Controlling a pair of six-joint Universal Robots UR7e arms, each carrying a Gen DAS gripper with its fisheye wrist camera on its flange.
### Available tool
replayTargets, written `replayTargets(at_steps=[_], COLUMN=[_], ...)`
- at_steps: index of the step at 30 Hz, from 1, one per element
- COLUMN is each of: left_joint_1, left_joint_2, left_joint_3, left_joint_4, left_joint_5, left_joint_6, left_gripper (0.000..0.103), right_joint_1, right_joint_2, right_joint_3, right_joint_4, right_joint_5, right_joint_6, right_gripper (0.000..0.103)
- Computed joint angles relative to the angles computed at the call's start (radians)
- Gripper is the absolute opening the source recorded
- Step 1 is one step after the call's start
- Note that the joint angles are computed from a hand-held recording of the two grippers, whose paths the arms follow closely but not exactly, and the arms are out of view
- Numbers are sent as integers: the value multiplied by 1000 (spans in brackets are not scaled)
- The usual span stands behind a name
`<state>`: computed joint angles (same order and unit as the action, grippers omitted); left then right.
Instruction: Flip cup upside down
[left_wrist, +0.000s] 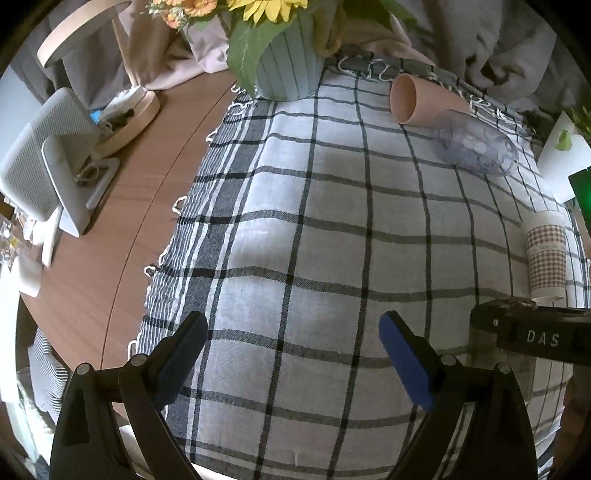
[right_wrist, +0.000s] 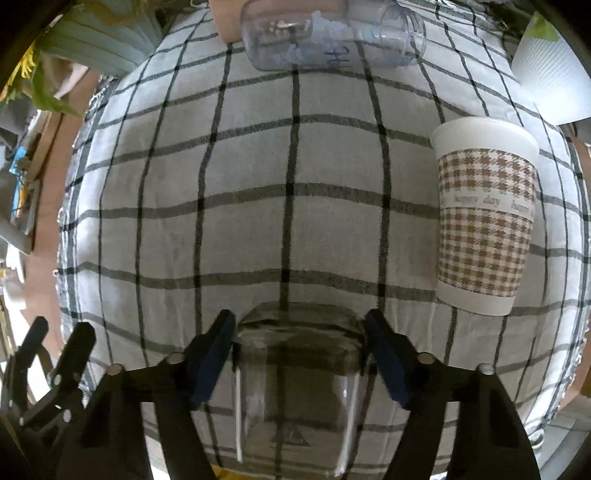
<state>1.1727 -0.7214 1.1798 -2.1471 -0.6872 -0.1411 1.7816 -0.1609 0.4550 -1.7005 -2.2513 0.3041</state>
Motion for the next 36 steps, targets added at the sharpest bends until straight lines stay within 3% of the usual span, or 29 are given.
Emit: replayTargets(at_steps=[7, 10, 12, 22, 36], left_joint_1=[-14, -18, -23, -28, -22], left_joint_2=[-19, -29, -31, -30, -13], left_joint_3=[23, 31, 37, 39, 20], left_joint_4=[-49, -68, -81, -102, -95], left_joint_5=[-10, -29, -26, -33, -40], left_joint_6=[29, 35, 44, 49, 32], left_gripper=[95, 95, 95, 95, 95], right_joint_1=[29, 55, 72, 98, 84], right_joint_2=[-164, -221, -238, -225, -177], right_joint_3=[303, 415, 443, 412, 321], right_joint_4=[-216, -354, -397, -452, -308], right_joint_5=[14, -12, -36, -135, -155], right_joint_6=[-35, 103, 91, 34, 77], right_gripper=[68, 67, 67, 66, 66])
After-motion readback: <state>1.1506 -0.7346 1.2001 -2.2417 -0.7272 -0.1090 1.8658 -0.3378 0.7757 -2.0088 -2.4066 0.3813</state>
